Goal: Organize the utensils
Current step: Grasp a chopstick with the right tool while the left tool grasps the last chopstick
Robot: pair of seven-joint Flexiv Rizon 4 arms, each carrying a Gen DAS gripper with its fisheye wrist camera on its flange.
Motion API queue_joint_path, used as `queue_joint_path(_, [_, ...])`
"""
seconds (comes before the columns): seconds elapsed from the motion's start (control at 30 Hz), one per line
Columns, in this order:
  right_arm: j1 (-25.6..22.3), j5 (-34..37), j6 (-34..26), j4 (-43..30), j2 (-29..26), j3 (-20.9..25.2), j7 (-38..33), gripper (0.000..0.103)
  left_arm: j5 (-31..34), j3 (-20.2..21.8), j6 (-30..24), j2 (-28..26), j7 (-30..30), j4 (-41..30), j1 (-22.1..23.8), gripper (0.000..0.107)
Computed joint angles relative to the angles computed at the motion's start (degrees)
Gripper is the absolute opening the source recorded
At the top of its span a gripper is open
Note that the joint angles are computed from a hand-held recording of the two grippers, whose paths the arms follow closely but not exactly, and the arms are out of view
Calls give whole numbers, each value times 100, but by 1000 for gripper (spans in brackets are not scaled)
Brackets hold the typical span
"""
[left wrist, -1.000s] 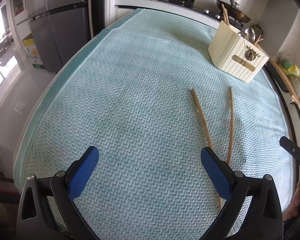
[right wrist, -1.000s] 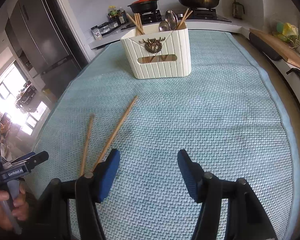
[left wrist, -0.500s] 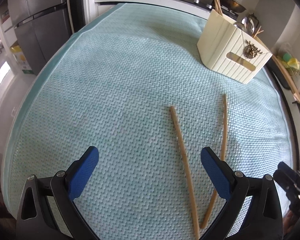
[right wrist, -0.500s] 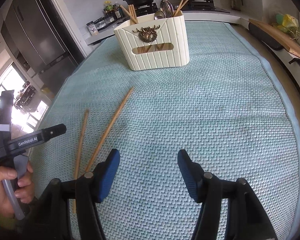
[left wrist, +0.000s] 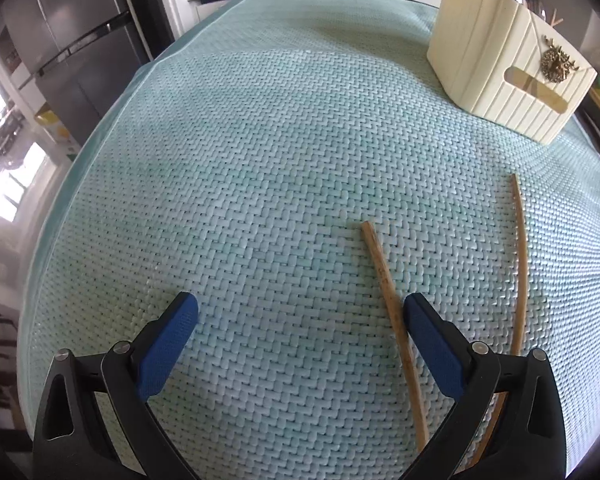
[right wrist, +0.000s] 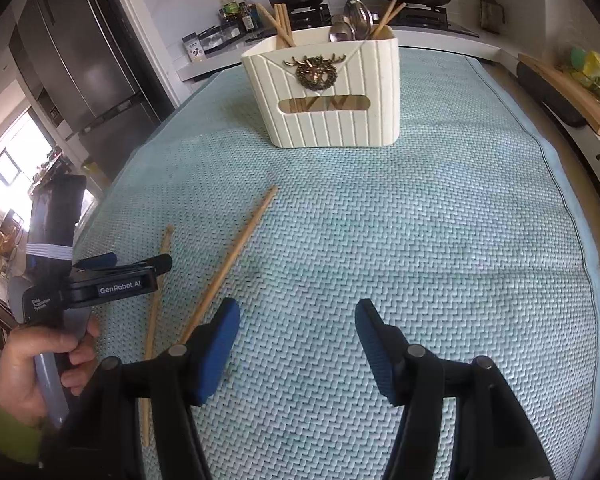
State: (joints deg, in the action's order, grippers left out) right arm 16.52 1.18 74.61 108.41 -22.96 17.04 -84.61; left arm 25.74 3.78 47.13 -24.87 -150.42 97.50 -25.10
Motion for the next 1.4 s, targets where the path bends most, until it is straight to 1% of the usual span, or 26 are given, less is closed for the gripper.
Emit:
queue_joint_path(0.03, [116, -145, -62, -97, -75, -91, 53, 61, 12, 17, -18, 31, -9, 35, 3, 103])
queue_joint_path(0.13, [200, -218, -270, -614, -447, -16, -16, 61, -13, 14, 20, 142, 29, 201, 77, 103])
queue_joint_path(0.2, [299, -263, -506, -1045, -749, -12, 8, 61, -40, 1, 21, 212, 71, 283, 129, 102])
queue_joint_path(0.27, [453, -356, -878, -1501, -1056, -96, 149, 61, -73, -16, 79, 289, 111, 405, 189, 102])
queue_joint_path(0.33, [536, -346, -1289, -1963, -1352, -113, 264, 48, -128, -42, 164, 355, 165, 526, 258, 101])
queue_joint_path(0.37, [642, -435, -1481, -2132, -1465, -202, 344, 47, -153, -57, 195, 379, 203, 570, 286, 101])
queue_joint_path(0.4, [774, -581, -1541, -2202, -1531, -334, 421, 46, -170, -61, 263, 414, 261, 644, 328, 101])
queue_joint_path(0.43, [941, -801, -1509, -2210, -1561, -516, 518, 43, -214, -87, 267, 374, 333, 584, 364, 101])
queue_joint_path(0.47, [1054, -999, -1537, -2227, -1579, -631, 557, 38, -262, -107, 296, 346, 404, 550, 396, 101])
queue_joint_path(0.53, [1118, -1190, -1677, -2295, -1612, -683, 565, 17, -321, -116, 426, 398, 470, 648, 414, 100])
queue_joint_path(0.63, [1056, -1249, -1815, -2304, -1595, -633, 442, 10, -388, -132, 592, 449, 579, 749, 434, 98])
queue_joint_path(0.73, [881, -1158, -1810, -2133, -1460, -550, 259, 6, -428, -155, 708, 361, 705, 713, 417, 96])
queue_joint_path(0.8, [798, -1160, -1764, -1946, -1333, -600, 227, 7, -435, -157, 725, 300, 789, 639, 371, 94])
queue_joint_path(0.93, [434, -920, -1766, -1567, -1064, -568, 101, 6, -442, -159, 845, 222, 900, 575, 253, 93])
queue_joint_path(1.0, [263, -791, -1763, -1397, -935, -545, 41, 6, -456, -149, 801, 158, 927, 467, 183, 93])
queue_joint_path(1.13, [-37, -418, -1940, -1424, -884, -341, -314, 7, -566, -125, 703, 78, 990, 323, 150, 93])
queue_joint_path(1.2, [-38, -416, -2023, -1437, -863, -365, -453, 8, -653, -121, 649, 37, 1096, 256, 209, 93])
queue_joint_path(1.27, [42, -502, -2074, -1494, -892, -424, -537, 17, -690, -96, 476, 6, 1202, 176, 233, 93])
queue_joint_path(1.3, [141, -602, -2131, -1586, -952, -482, -508, 24, -712, -76, 528, 46, 1388, 299, 352, 93])
queue_joint_path(1.33, [229, -721, -2124, -1596, -971, -557, -471, 27, -687, -62, 470, 27, 1427, 249, 341, 93])
queue_joint_path(1.37, [398, -868, -2163, -1700, -1061, -636, -328, 27, -706, -56, 437, 30, 1534, 241, 394, 92])
queue_joint_path(1.4, [425, -931, -2173, -1718, -1081, -642, -353, 27, -710, -55, 368, 10, 1554, 180, 383, 90])
